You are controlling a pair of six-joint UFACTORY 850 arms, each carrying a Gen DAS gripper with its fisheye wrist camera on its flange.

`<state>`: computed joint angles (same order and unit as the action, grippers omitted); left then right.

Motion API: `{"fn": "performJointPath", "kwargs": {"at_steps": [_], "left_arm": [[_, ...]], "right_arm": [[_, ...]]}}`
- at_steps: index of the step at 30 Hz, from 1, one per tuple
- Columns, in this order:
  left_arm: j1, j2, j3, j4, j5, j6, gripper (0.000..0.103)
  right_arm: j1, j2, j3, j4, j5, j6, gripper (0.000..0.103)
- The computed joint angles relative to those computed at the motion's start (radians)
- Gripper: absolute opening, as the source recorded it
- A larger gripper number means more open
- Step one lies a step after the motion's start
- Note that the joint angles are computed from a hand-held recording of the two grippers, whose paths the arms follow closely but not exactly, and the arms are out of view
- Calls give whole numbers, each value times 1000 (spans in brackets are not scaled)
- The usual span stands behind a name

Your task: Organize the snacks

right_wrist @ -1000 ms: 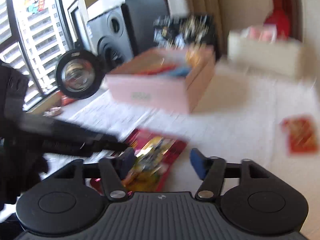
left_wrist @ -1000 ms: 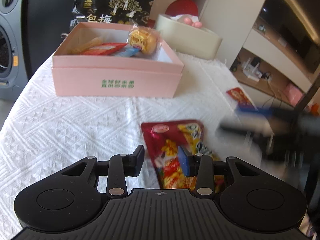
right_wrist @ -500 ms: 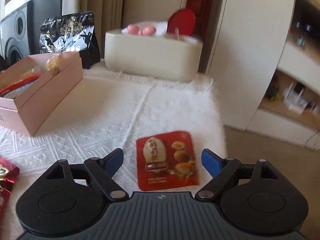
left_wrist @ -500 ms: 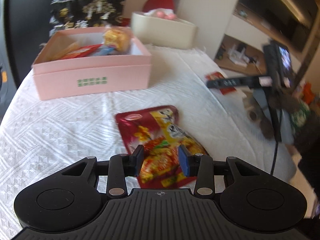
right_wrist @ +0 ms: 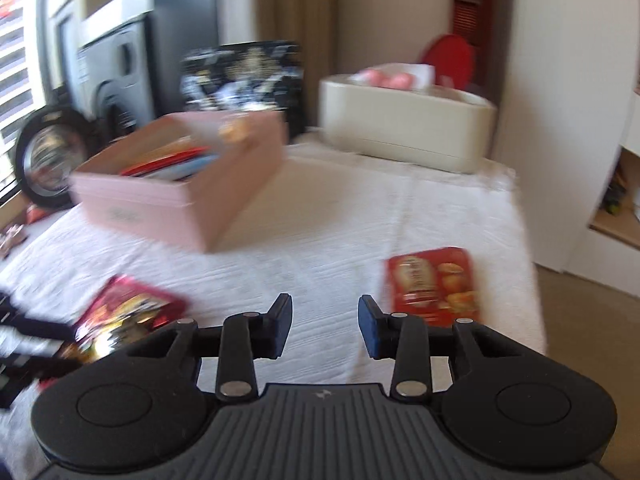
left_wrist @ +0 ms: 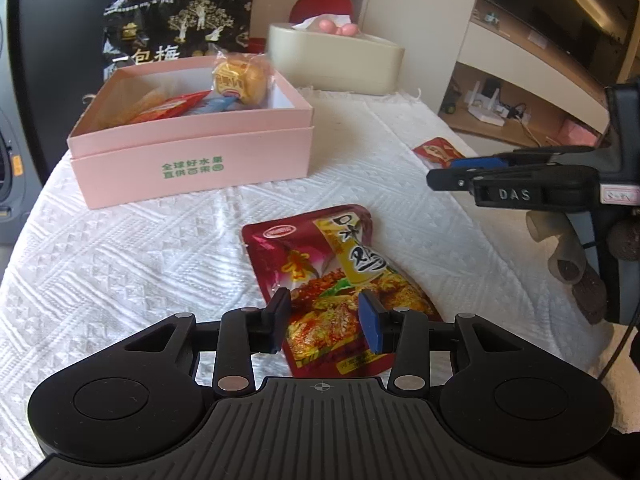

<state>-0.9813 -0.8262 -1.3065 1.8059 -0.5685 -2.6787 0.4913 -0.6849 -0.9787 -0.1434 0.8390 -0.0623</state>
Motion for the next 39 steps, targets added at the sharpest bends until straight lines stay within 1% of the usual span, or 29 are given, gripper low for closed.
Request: {"fn": "performJointPath", "kwargs": {"at_steps": [1, 2, 3, 4, 5, 7, 9, 12, 15, 16, 17, 19, 24, 26, 28, 31, 33, 35, 37, 39], "left_arm": [[-1, 0, -2, -18, -5, 19, 44], [-2, 0, -2, -34, -10, 33, 44], [-2, 1, 0, -40, -14, 34, 44], [-1, 3, 4, -39, -16, 25, 44], [0, 5, 8, -32, -15, 9, 44], [6, 10, 18, -5, -10, -34, 43], [10, 13, 23, 17, -6, -68, 42], [13, 15, 26, 61, 3, -115, 42], [14, 11, 23, 79, 13, -117, 42], [15, 11, 23, 80, 15, -118, 42], [16, 12, 25, 84, 16, -123, 42], [18, 13, 30, 85, 15, -136, 42], [26, 16, 39, 120, 23, -194, 42], [29, 18, 41, 140, 26, -227, 42], [32, 20, 45, 162, 25, -262, 42], [36, 21, 50, 179, 24, -296, 42], [39, 21, 53, 176, 24, -303, 42], [43, 22, 52, 156, 18, -287, 42], [45, 24, 51, 131, 7, -265, 42], [43, 27, 50, 109, -7, -237, 42]], "right_arm": [[6, -1, 4, 26, 22, -49, 40], [11, -4, 0, 70, 35, -98, 53], [15, -10, -8, 127, 45, -141, 63], [15, -18, -19, 174, 60, -169, 76], [10, -29, -33, 203, 69, -182, 79], [0, -50, -75, 266, 41, -199, 79], [-18, -73, -121, 281, -12, -185, 79], [-49, -100, -179, 199, -104, -103, 79], [-69, -120, -217, 122, -155, 7, 79], [-75, -121, -220, 94, -161, 48, 77], [-76, -119, -219, 82, -167, 67, 71], [-72, -106, -199, 65, -159, 71, 70], [-44, -35, -76, 35, -57, 43, 69], [-29, -6, -26, -4, -27, 40, 70], [1, 10, 9, 13, -9, -8, 70], [43, 9, 34, 39, -5, -43, 70], [55, 4, 32, -15, -36, 11, 70], [58, 0, 29, -114, -54, 104, 70], [64, -1, 33, -156, -44, 141, 70], [70, 4, 39, -155, -32, 134, 70]]}}
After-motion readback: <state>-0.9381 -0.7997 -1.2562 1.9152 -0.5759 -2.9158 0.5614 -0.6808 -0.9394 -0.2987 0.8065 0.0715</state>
